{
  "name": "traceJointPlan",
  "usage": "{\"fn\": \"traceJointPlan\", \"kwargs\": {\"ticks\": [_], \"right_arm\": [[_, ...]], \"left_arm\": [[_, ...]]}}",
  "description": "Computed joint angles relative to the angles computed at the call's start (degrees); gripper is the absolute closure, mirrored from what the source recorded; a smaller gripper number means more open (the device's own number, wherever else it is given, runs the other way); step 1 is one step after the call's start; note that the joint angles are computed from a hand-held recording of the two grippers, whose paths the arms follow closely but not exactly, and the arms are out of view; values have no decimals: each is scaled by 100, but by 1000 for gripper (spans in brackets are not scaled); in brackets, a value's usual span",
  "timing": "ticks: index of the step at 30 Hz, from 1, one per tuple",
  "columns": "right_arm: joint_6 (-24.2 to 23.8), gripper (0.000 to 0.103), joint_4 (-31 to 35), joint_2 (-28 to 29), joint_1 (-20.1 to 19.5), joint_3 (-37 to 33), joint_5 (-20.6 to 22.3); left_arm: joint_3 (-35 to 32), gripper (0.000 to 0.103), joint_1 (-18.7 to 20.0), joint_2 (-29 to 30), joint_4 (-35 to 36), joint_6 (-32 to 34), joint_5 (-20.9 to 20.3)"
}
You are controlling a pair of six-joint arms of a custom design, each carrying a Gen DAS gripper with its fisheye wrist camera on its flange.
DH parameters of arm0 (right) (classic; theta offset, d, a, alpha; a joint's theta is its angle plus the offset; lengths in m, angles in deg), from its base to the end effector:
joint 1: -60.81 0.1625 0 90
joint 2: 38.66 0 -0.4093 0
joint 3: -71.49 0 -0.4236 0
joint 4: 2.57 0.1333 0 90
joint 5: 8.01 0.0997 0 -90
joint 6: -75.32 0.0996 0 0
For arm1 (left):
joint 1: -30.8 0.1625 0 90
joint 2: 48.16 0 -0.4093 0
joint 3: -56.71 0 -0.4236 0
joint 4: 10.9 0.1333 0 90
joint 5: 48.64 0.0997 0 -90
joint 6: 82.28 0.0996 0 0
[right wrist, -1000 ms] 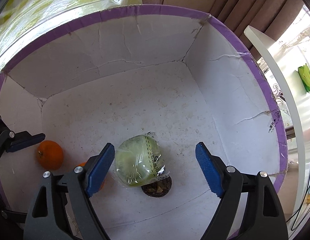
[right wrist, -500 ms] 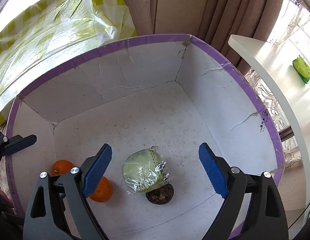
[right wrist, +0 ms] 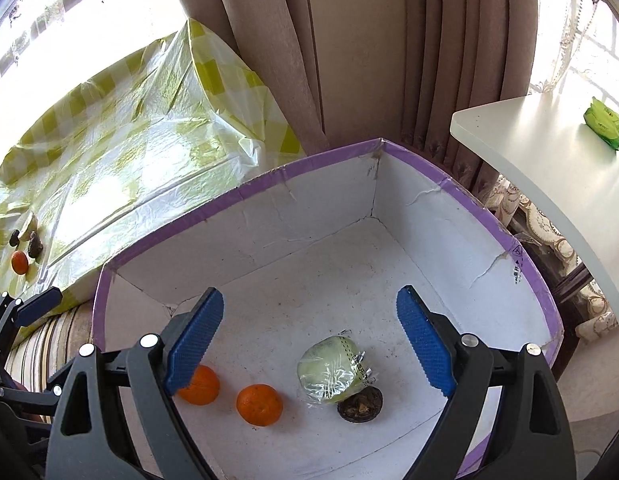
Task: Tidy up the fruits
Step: 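Withdraw both open tools from the box toward the table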
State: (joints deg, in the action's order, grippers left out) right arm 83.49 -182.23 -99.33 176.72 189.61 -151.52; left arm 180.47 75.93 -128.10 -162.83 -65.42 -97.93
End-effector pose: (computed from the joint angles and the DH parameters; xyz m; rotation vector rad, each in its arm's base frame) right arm 0.2857 -0.4664 0.1653 0.0231 -2.2553 0.9459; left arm -0.2090 -0.4909 0.2314 1.1375 2.1868 -0.6014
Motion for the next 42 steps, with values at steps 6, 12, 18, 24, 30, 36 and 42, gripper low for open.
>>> {"fn": "traceJointPlan", "kwargs": {"ticks": [6,12,18,24,30,36,42], "right_arm": [[-116,17,-47,116,100,-100,306],[-197,17,2,293,218,-229,361],[-222,17,80,422,281,-330,406],[-254,17,127,509,332,-412,437],[-289,17,173,587,374,-496,459],[-319,17,252,661,400,-583,496],[-356,17,298,744,453,-678,516]], "left_arm": [[57,28,164,-490,4,-251,179],[190,28,296,-1047,37,-432,481],[274,28,438,-1649,153,-601,768],[258,28,536,-2048,19,-595,1060],[139,28,834,-2273,235,-975,1313],[15,23,1178,-2408,608,-1474,1285],[-113,21,1403,-2370,1028,-1769,1066]]}}
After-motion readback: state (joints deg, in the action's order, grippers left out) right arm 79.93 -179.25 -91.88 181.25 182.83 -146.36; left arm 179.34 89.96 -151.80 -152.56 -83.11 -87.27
